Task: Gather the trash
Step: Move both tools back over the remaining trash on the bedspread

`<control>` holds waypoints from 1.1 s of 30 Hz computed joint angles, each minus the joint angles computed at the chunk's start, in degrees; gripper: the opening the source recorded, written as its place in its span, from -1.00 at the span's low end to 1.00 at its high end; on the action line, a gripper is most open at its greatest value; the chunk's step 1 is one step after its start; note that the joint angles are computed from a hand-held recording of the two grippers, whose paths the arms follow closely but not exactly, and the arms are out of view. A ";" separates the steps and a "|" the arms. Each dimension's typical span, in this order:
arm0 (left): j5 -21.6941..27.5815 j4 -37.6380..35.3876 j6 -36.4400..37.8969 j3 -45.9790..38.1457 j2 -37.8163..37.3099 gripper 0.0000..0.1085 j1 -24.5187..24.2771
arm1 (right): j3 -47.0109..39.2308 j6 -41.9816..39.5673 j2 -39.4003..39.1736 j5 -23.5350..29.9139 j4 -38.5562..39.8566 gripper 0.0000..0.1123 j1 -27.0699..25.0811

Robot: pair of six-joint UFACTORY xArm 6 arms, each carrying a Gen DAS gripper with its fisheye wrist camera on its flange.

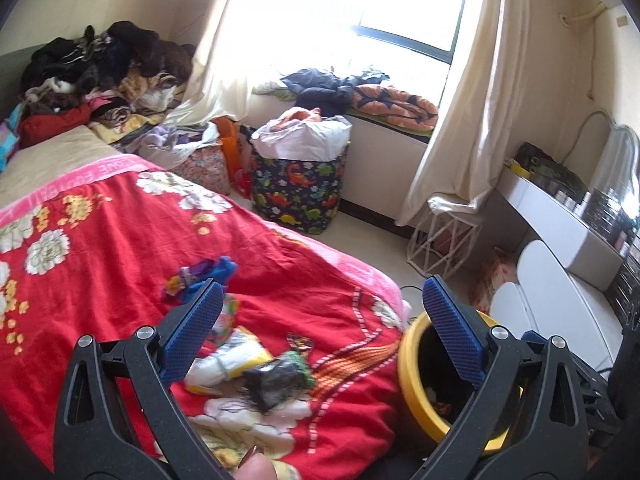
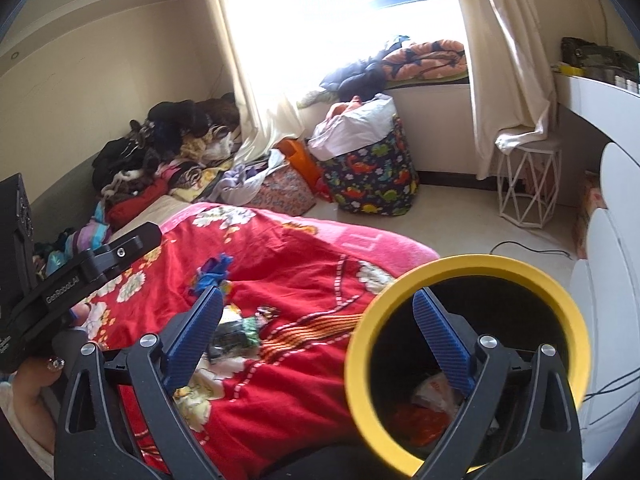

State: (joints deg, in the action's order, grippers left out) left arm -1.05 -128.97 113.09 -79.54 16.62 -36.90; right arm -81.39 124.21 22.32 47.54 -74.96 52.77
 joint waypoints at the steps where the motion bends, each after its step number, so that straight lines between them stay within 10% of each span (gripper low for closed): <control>1: 0.00 -0.49 0.22 -0.07 0.05 0.69 0.62 | -1.21 -1.13 0.92 -0.73 0.41 0.66 -0.28; 15: -1.09 7.95 -12.11 0.00 2.35 0.69 6.57 | -20.83 -19.61 17.32 -10.06 11.63 0.66 -3.49; 33: 8.68 61.71 -65.75 -0.16 11.33 0.37 11.76 | -46.56 -49.98 38.59 -13.40 34.67 0.66 -5.89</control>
State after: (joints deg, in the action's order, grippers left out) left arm 7.63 -67.26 47.35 -79.70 27.94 -25.14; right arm -127.96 74.23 60.91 34.14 -40.30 46.88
